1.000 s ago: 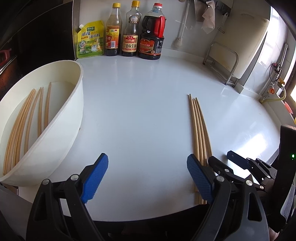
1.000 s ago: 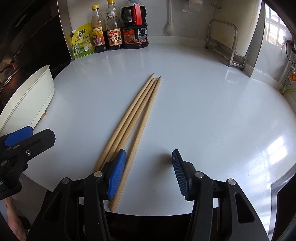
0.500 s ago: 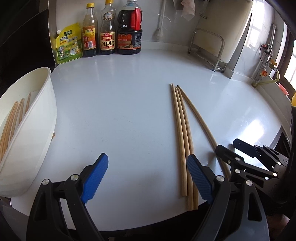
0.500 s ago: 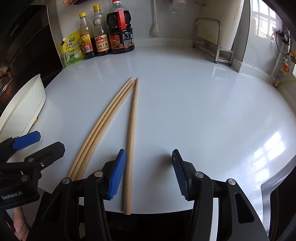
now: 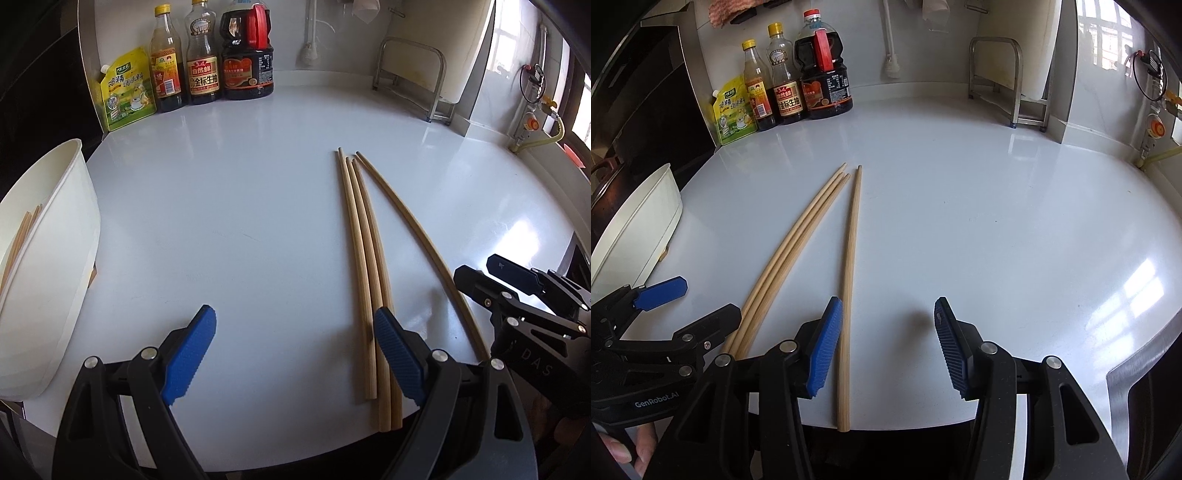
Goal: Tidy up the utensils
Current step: 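Position both open tools over the remaining wooden chopsticks on the counter, then close the left tool on a chopstick while the right tool grasps another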
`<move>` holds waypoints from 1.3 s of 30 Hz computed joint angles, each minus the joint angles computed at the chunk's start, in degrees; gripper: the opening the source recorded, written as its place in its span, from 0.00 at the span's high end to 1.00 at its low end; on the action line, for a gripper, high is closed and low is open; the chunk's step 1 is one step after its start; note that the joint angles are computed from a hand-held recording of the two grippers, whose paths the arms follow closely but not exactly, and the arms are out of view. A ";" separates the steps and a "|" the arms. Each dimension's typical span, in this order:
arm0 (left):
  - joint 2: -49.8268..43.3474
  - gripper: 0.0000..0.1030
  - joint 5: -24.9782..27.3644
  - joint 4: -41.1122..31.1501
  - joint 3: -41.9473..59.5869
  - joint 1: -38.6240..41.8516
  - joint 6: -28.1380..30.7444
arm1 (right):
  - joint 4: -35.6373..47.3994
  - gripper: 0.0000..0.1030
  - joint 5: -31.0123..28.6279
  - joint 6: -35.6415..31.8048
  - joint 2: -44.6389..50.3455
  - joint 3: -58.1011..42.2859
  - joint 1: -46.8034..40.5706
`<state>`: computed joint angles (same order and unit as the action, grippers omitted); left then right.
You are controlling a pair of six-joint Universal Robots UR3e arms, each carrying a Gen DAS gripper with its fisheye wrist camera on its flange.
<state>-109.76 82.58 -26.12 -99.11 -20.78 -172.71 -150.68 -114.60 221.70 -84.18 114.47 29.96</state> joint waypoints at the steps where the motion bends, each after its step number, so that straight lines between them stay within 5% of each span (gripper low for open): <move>1: -0.17 0.17 0.23 -0.06 0.08 -0.09 0.03 | -0.06 0.51 0.07 0.00 -0.20 0.16 -0.13; 12: -2.18 0.17 1.75 -0.23 2.00 0.11 0.35 | -0.09 0.51 0.35 -0.69 0.38 -0.45 -0.23; 30: -14.29 0.17 3.74 -11.02 23.10 -2.17 -2.43 | 2.88 0.51 -2.41 -4.18 7.26 -7.98 -0.56; 33: -14.48 0.29 3.68 -10.66 23.47 -2.18 -2.09 | 2.09 0.52 -2.62 -4.83 7.99 -8.31 -0.78; 39: -12.74 0.83 1.69 -10.34 21.63 -3.27 1.26 | 1.09 0.81 -2.31 -7.60 9.45 -9.66 0.19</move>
<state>-122.50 84.27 -36.46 -77.48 -24.05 -171.46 -149.60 -116.91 214.10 -74.73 104.81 30.15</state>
